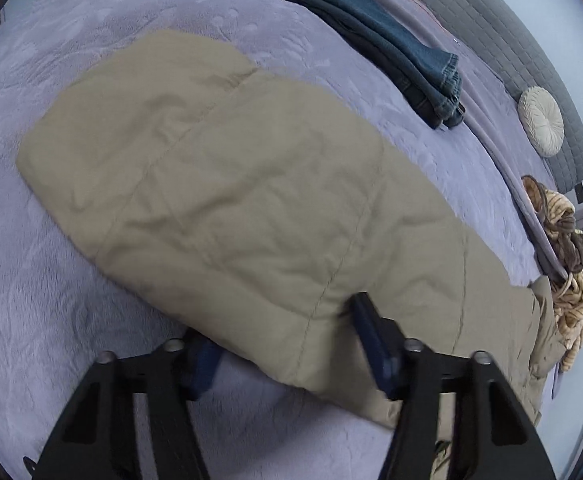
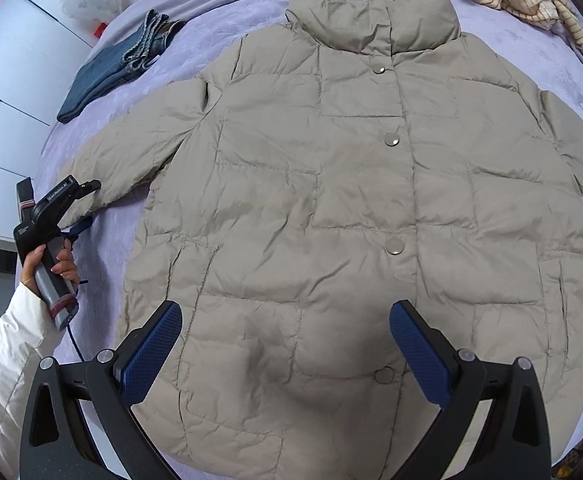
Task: Fold large clothes
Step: 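Grasp the sleeve nearest the left gripper with the left gripper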
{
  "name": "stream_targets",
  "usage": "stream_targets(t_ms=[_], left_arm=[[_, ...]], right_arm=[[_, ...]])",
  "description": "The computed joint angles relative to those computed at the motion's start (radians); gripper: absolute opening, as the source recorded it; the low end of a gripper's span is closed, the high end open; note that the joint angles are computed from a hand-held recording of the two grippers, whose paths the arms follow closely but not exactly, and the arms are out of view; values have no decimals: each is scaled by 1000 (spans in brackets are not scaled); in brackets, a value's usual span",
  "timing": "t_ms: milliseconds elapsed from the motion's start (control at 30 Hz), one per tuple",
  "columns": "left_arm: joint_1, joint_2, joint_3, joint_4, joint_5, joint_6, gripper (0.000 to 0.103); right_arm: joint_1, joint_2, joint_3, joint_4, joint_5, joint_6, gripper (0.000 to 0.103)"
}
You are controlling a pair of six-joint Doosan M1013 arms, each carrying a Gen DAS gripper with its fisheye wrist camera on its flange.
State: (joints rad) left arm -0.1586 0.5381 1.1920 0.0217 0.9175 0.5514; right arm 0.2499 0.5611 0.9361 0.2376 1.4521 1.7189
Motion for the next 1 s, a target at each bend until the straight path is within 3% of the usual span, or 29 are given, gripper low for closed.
stream_targets(t_ms=[33, 67, 133, 267, 333, 400, 433, 467, 533, 733, 867, 1000], left_arm=[[6, 1, -2, -7, -18, 0, 16], [17, -1, 4, -43, -56, 27, 5], [18, -5, -8, -11, -71, 23, 5], [-32, -19, -65, 174, -61, 108, 5], [-56, -36, -76, 211, -98, 167, 5], [-79, -44, -95, 227, -129, 242, 5], [-87, -43, -111, 219, -144, 289, 5], [-96, -40, -127, 196, -155, 341, 5], [-114, -31, -159, 146, -167, 438, 5], [-163, 6, -244, 48, -125, 621, 5], [-189, 53, -313, 4, -62, 661, 5], [-218, 105, -392, -19, 0, 691, 5]], right_arm=[[2, 3, -3, -2, -4, 6, 103], [5, 5, -7, -2, -9, 11, 103], [11, 11, -18, 0, -23, 18, 103], [18, 31, -48, 11, -56, 40, 103], [18, 47, -65, 37, -82, 67, 103], [15, 64, -76, 83, -131, 97, 96], [13, 75, -82, 109, -149, 110, 77], [11, 93, -96, 146, -158, 133, 46], [5, 129, -117, 239, -178, 172, 18], [9, 246, -167, 557, -242, 167, 15], [18, 324, -229, 670, -139, 167, 11], [-13, 269, -147, 683, -138, 113, 10]])
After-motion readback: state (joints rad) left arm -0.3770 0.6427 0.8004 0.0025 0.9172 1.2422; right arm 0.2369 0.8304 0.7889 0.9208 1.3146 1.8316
